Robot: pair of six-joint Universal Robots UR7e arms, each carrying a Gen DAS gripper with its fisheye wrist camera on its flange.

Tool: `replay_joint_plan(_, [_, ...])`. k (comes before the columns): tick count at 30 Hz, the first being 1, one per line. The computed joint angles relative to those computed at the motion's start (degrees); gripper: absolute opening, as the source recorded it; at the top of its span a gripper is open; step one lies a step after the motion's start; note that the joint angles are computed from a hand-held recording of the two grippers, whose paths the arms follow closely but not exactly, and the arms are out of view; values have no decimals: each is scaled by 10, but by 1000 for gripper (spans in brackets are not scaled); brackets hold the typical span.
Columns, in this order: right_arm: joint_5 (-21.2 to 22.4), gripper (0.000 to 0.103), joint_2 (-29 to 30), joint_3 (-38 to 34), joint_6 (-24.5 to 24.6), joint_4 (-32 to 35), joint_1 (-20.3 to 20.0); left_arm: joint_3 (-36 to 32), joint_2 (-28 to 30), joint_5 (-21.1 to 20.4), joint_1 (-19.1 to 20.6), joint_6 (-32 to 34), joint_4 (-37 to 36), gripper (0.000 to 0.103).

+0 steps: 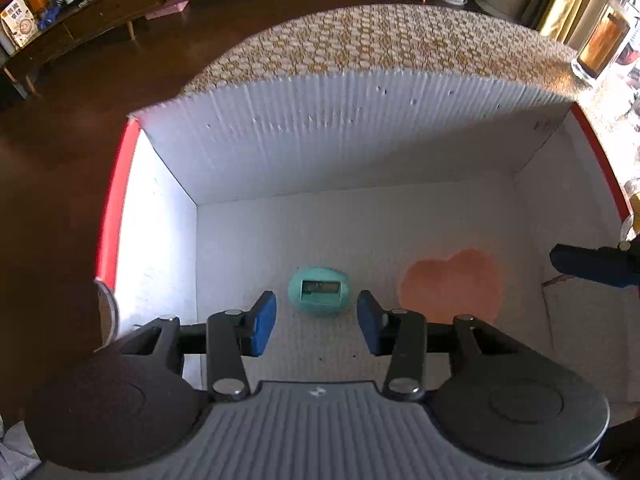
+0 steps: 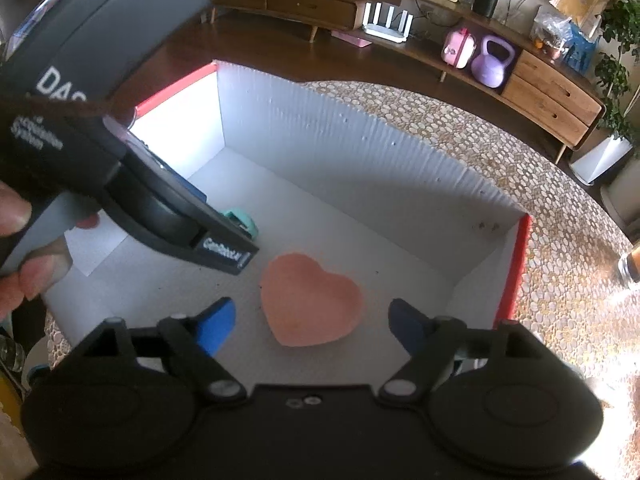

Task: Organize rigid objects
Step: 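Open the left gripper to drop the sharpener while the right gripper releases the heart dish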

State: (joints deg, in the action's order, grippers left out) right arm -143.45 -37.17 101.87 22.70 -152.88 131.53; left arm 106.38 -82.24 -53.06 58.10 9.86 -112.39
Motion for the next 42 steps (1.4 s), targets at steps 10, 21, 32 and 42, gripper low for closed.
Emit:
replay_joint_plan(10, [-8, 83, -24, 16, 15, -14, 26, 22, -37, 6, -33, 0, -26, 43])
replay_joint_plan(21, [-20, 86, -63, 48, 26, -36, 64, 62, -108, 2, -80, -5, -35, 44])
replay_joint_plan(32, [-31, 90, -103, 95, 55, -70, 104, 103, -175, 0, -128, -25, -53, 44])
replay_joint_plan(42, [-28, 96, -143, 152, 79, -120, 143, 163, -253, -9, -181, -55, -77, 63])
